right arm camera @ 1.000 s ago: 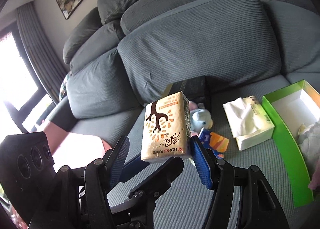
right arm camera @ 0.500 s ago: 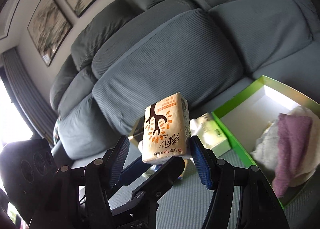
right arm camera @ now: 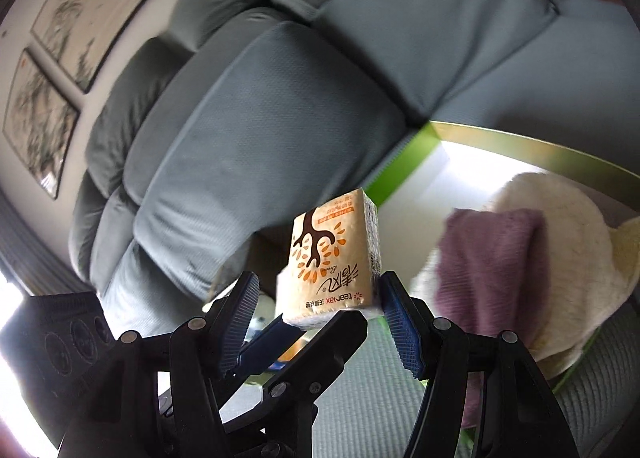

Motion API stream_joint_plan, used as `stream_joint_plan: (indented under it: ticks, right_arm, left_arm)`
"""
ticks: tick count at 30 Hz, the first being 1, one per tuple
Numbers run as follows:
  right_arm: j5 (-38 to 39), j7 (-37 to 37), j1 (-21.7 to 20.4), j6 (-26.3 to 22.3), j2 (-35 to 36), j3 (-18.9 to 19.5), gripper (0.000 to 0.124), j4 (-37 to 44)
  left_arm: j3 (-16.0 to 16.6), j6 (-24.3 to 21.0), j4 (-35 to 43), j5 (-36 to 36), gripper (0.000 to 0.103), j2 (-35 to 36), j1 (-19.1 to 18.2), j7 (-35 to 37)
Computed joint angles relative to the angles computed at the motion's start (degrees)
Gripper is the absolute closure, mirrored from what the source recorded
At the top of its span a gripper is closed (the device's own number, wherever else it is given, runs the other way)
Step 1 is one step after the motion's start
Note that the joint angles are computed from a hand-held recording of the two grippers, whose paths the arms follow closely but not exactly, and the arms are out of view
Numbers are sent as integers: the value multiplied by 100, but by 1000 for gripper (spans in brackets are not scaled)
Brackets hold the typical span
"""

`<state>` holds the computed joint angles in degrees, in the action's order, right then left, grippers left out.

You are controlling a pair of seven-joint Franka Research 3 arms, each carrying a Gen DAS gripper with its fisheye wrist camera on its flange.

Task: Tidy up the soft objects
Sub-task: 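Carry the tissue pack over the green box with the right gripper, then open the right gripper to release the tissue pack into the box, then return the right gripper to the pile by the plush elephant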

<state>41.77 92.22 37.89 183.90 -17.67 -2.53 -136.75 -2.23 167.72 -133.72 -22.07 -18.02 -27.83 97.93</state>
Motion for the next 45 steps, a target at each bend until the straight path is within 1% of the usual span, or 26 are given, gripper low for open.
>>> stream_joint_plan:
  ticks: [1, 5, 6, 11, 12, 13, 14, 16, 19, 20, 22, 24, 25, 26, 27, 29, 30, 32, 34, 35, 37, 38, 39, 41, 43, 45]
  right_arm:
    - [-94, 198, -303, -61, 15, 222, 58, -16]
    - [-451, 832, -1028, -217, 99, 736, 58, -18]
    - [-534, 970, -1138, -261, 120, 797, 58, -10]
    - [-936, 1555, -1535, -428, 179, 987, 58, -2]
    - [-917, 1584, -1501, -585, 159, 923, 58, 23]
    - [-1127, 1824, -1667, -625, 154, 1037, 58, 12]
    - [-1097, 1861, -1633, -777, 132, 983, 58, 41]
    - [-1420, 2241, -1916, -800, 108, 1202, 58, 8]
    - [-1643, 2487, -1981, -758, 66, 1231, 58, -41]
    - [-1782, 2645, -2101, -746, 39, 1329, 58, -63]
    - [-2258, 3137, -2576, -717, -51, 1731, 58, -112]
    - [-2676, 3501, -2899, -751, -151, 1995, 56, -128]
    - [-2842, 3666, -3013, -709, -201, 2102, 49, -157]
    - [-2978, 3805, -3105, -606, -254, 2193, 41, -208]
    - [-3116, 3946, -3238, -500, -308, 2329, 39, -250]
    - [-3396, 4243, -3650, -387, -439, 2729, 36, -286]
    - [-3514, 4373, -3844, -385, -503, 2917, 35, -282]
    - [-3750, 4661, -4277, -372, -617, 3344, 28, -246]
    - [-3963, 4836, -4549, -315, -673, 3651, 27, -196]
    - [-4041, 4785, -4501, -260, -620, 3643, 27, -157]
    - [-4192, 4534, -4274, -357, -462, 3536, 27, 4]
    - [-4333, 4532, -4375, -514, -445, 3665, 27, 110]
    - [-4476, 4538, -4405, -623, -410, 3733, 27, 199]
    - [-4807, 4582, -4466, -915, -298, 3899, 27, 440]
    - [-4940, 4400, -4143, -1216, -65, 3755, 27, 682]
    - [-4913, 4175, -3709, -1359, 191, 3501, 27, 864]
  left_arm:
    - [54, -49, 58, -78, 63, 66, -63, 62]
    - [36, -262, 292, -344, 63, 319, -61, 269]
    - [25, -328, 344, -443, 63, 366, -46, 347]
    - [-146, -650, 600, -948, 63, 589, 136, 645]
    - [-181, -712, 633, -1049, 63, 613, 174, 720]
    - [-222, -762, 669, -1143, 63, 645, 211, 779]
    - [-262, -806, 684, -1223, 63, 653, 256, 824]
    - [-349, -859, 693, -1317, 63, 653, 347, 838]
    - [-429, -943, 707, -1372, 61, 612, 436, 815]
    - [-456, -999, 754, -1344, 57, 633, 467, 765]
    - [-508, -1079, 691, -1200, 51, 501, 569, 575]
    - [-551, -1023, 527, -960, 37, 295, 663, 321]
    - [-597, -948, 403, -744, 32, 163, 741, 90]
    - [-577, -878, 271, -634, 24, 19, 751, -41]
    - [-473, -819, 163, -651, 21, -91, 670, -22]
    - [-298, -768, -81, -634, 19, -387, 575, -71]
    - [-275, -768, -198, -528, 17, -535, 605, -212]
    - [-287, -827, -461, -197, 15, -883, 749, -614]
    - [-194, -1011, -674, 49, 5, -1224, 816, -904]
    - [-151, -1010, -826, 133, 2, -1424, 855, -1071]
    - [-46, -922, -1133, 264, 1, -1816, 922, -1346]
    - [-20, -973, -1254, 372, 1, -1996, 1001, -1495]
    - [-31, -1058, -1330, 509, 1, -2139, 1118, -1676]
    - [-133, -1334, -1559, 914, 1, -2527, 1539, -2098]
    - [-311, -1504, -1769, 1373, 1, -2868, 2013, -2527]
    - [-335, -1479, -2088, 1666, 1, -3234, 2285, -2815]
